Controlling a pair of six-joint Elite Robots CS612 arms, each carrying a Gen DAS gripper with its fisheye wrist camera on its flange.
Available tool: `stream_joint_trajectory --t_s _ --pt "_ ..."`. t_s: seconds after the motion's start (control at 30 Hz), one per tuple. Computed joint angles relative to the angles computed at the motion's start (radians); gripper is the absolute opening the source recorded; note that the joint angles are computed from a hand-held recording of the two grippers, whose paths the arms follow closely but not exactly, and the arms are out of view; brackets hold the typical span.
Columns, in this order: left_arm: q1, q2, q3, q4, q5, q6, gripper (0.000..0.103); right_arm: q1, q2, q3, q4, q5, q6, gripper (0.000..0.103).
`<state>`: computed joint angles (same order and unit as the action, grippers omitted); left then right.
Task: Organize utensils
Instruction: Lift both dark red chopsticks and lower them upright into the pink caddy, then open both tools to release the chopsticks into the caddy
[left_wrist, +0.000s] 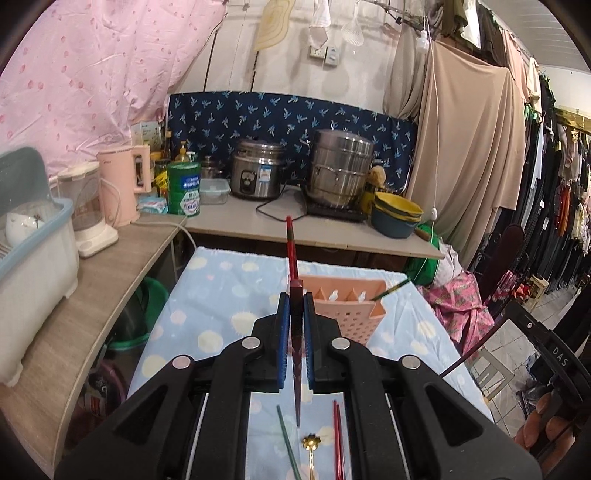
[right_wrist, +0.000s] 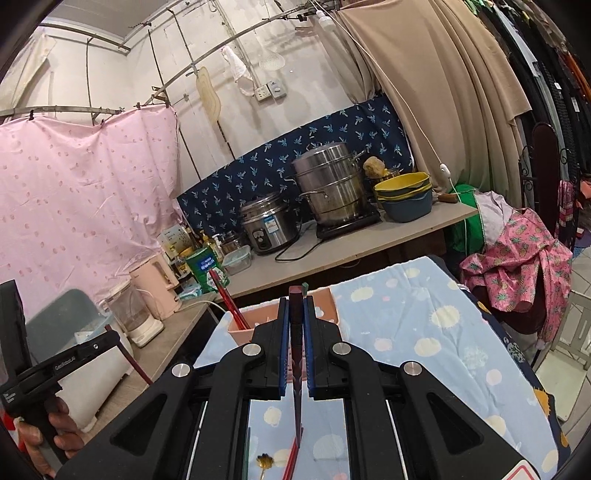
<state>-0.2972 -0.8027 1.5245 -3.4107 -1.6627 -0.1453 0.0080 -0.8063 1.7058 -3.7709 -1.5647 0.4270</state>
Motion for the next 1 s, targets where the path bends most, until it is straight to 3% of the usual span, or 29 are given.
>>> stream_joint_trajectory --t_s 0.3,0.6,1.0 --pt "-0.01 0.031 -0.112 -0.057 0.018 -0.009 0.007 -0.006 0.034 -0.12 -0.011 0.014 0.013 0.007" --pt "-0.014 0.116 -0.274 -0.132 0.045 -0.044 0.007 -0.013 0.094 -0.272 -0.008 -0.004 0.05 0.007" --pt "-0.028 0.229 -0.437 -0.039 0.078 -0.034 0.007 -0.021 0.176 -0.409 0.096 0.002 0.064 0.007"
